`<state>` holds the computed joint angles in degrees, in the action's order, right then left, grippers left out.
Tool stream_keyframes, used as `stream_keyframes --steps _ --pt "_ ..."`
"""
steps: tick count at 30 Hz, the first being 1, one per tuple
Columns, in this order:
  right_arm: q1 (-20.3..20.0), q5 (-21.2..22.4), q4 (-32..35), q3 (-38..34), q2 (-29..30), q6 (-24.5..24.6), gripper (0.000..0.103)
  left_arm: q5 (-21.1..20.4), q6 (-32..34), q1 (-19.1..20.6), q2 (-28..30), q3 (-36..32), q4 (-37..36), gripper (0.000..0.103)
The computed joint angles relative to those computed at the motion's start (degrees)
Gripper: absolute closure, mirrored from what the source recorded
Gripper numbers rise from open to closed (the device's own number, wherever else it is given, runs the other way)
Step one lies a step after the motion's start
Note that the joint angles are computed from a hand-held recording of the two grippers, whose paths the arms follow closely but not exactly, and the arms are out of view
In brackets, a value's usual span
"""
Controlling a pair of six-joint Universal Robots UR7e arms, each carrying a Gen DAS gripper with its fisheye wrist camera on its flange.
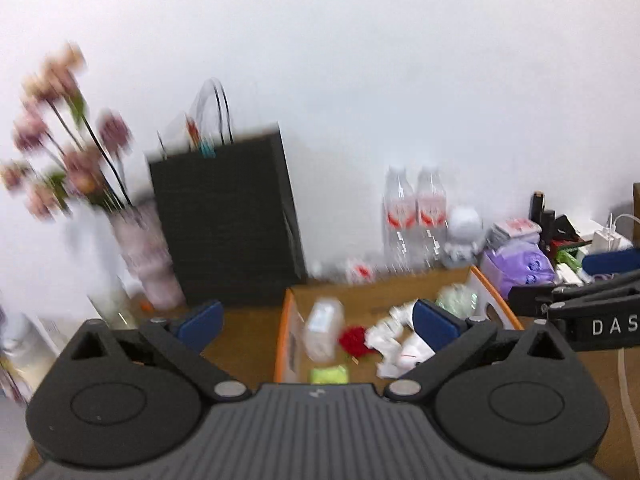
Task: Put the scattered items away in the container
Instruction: 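Withdraw both tools from the box toward the small white and black items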
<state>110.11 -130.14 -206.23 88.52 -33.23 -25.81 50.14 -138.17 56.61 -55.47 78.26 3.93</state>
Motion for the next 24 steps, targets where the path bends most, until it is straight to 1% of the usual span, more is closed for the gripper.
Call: stream_keyframes --steps 1,2,3,5,8,9,11,12,15,16,18,19,20,22,24 --pt "0.12 0.80 -5.33 1.91 0.43 -3.13 0.015 1.83 2.53 -0.03 -2.85 5.57 -5.59 0.000" --pt "0.15 1.78 -10.89 3.98 1.03 -6.04 0.015 3.45 3.91 -0.07 -5.32 10.31 -9.64 0.000" --pt "0.10 2.99 -15.74 6.24 1.44 -8.22 0.014 4.71 4.30 -0.09 -7.36 14.14 -12.34 0.000" --pt "-0.28 5.41 -23.89 10.98 2.23 -11.09 0.013 7.23 3.76 0.40 -11.49 21.83 -16.75 0.000" --pt "-0.93 7.89 -33.67 18.74 3.79 -11.04 0.013 8.25 -0.48 1.63 -15.61 30.45 -19.20 0.000" --pt "-1.31 9.01 -36.50 21.38 4.52 -10.59 0.013 8.43 -2.19 2.15 -16.33 32.64 -18.81 0.000" --pt "-2.26 11.04 -41.90 25.52 6.68 -9.51 0.013 9.19 -3.47 3.21 -17.04 35.72 -17.42 0.000" --pt "-2.50 11.18 -43.77 26.79 7.95 -9.17 0.014 9.01 -3.29 3.56 -17.15 37.05 -17.37 0.000" --pt "-2.34 9.21 -48.57 28.37 11.26 -9.30 0.017 9.36 -1.53 4.86 -18.27 40.50 -19.26 0.000" --pt "-2.27 8.74 -50.27 28.59 12.07 -9.04 0.018 9.32 -1.96 5.24 -18.30 40.72 -19.14 0.000" --pt "-2.67 9.07 -51.46 29.48 12.34 -7.35 0.023 9.20 -3.76 6.13 -18.28 40.33 -18.00 0.000" --pt "-2.93 9.32 -51.40 29.90 12.19 -6.88 0.033 8.92 -4.79 6.55 -18.07 39.77 -17.31 0.000" --pt "-3.08 9.26 -50.90 30.06 11.96 -6.82 0.044 8.93 -5.62 7.26 -17.84 38.91 -16.38 0.000" --pt "-3.08 8.20 -49.59 29.37 11.85 -7.62 0.050 8.85 -6.82 8.61 -16.80 36.75 -14.34 0.001" --pt "-3.28 7.43 -46.82 28.27 11.41 -8.71 0.057 10.52 -6.65 10.05 -15.05 33.25 -11.50 0.004"
